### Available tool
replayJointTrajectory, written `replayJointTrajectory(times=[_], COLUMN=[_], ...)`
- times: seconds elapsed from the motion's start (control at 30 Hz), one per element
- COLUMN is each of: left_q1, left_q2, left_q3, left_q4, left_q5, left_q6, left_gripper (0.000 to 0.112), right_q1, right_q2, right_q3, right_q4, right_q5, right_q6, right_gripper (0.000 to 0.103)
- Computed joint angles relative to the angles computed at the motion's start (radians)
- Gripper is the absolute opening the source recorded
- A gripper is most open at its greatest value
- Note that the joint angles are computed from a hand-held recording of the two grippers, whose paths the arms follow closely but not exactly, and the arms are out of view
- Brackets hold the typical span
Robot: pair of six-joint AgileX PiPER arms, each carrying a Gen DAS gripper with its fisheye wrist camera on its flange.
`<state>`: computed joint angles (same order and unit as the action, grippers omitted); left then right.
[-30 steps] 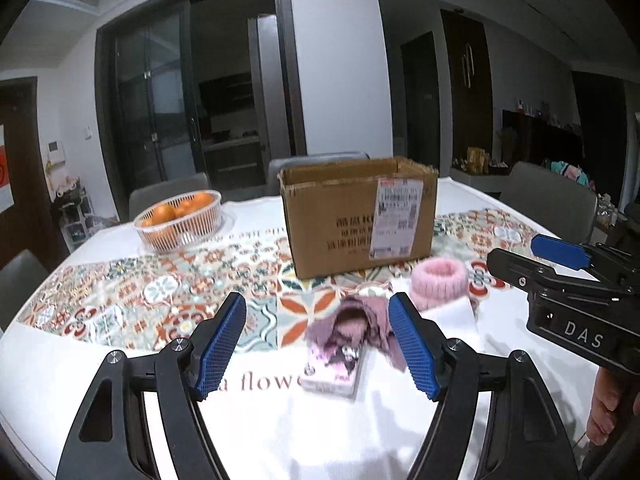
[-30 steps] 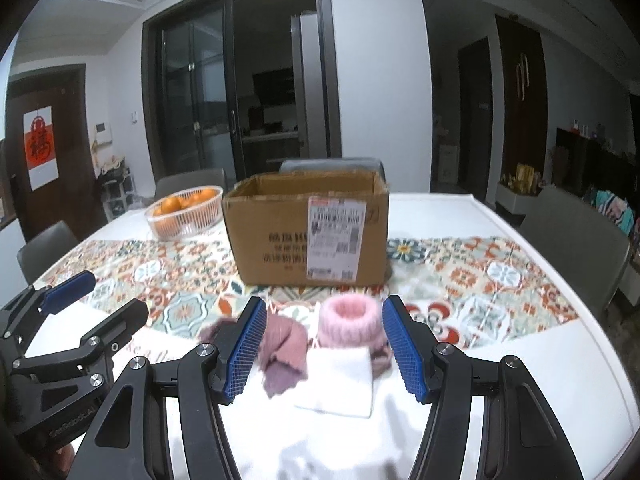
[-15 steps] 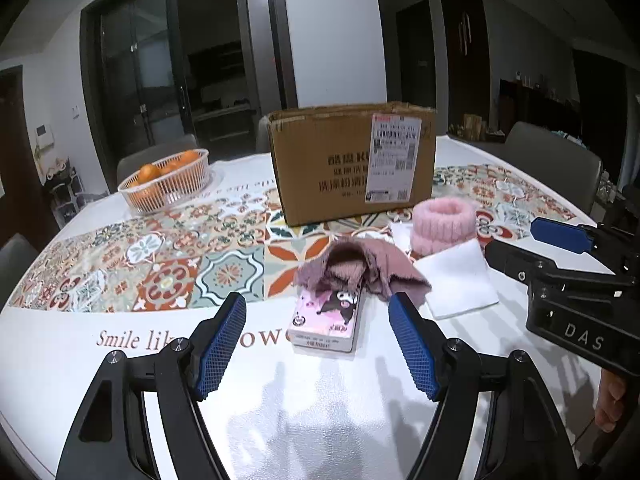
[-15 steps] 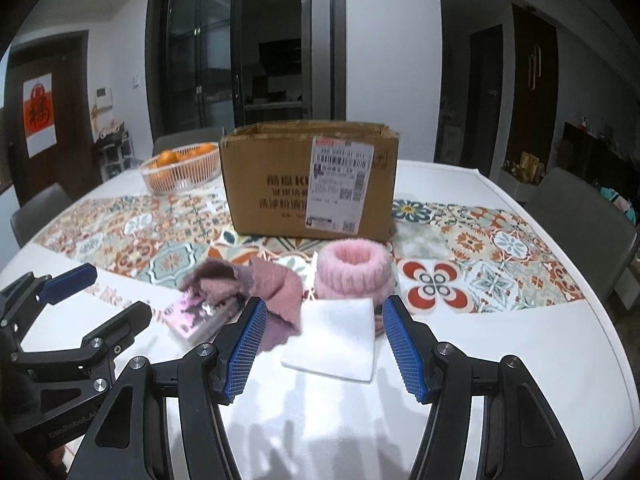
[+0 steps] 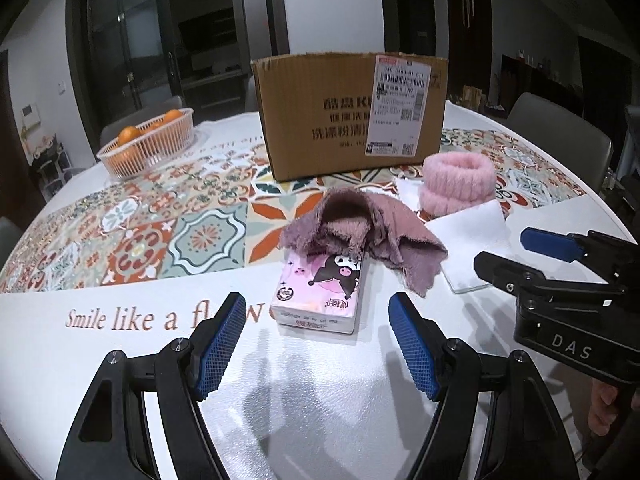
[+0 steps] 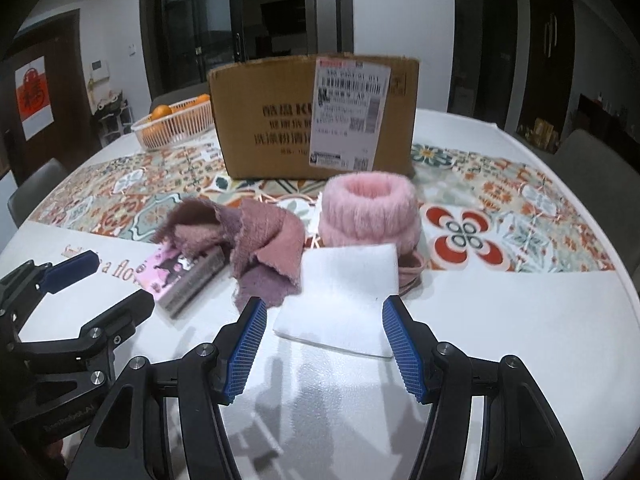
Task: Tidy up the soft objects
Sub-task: 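Grasp the pink tissue pack with the left tool while the right tool grasps the white cloth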
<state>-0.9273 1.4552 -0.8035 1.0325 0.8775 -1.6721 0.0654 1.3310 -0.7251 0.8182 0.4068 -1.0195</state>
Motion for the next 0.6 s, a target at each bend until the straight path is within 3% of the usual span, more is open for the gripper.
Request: replayJointTrajectory(times=[0.47,0.6], left_q1=[0.151,0.192], left_q2=[0.037,0.046], left_q3=[-0.005,-0.010], left_q4=[-0.087,-0.129], left_q5=[-0.191,-0.233], left_q6=[0.110,0.147], left_gripper=[0.073,0.073], right_q1=[0.035,0.081], right_q2=[0.135,0.143], right_q3=[-0.077,-0.084], right_q4=[-0.129,-0.259], right_q5=[0.016,-0.022], right_q6=[0.154,0.265], right_gripper=[0.062,0.062])
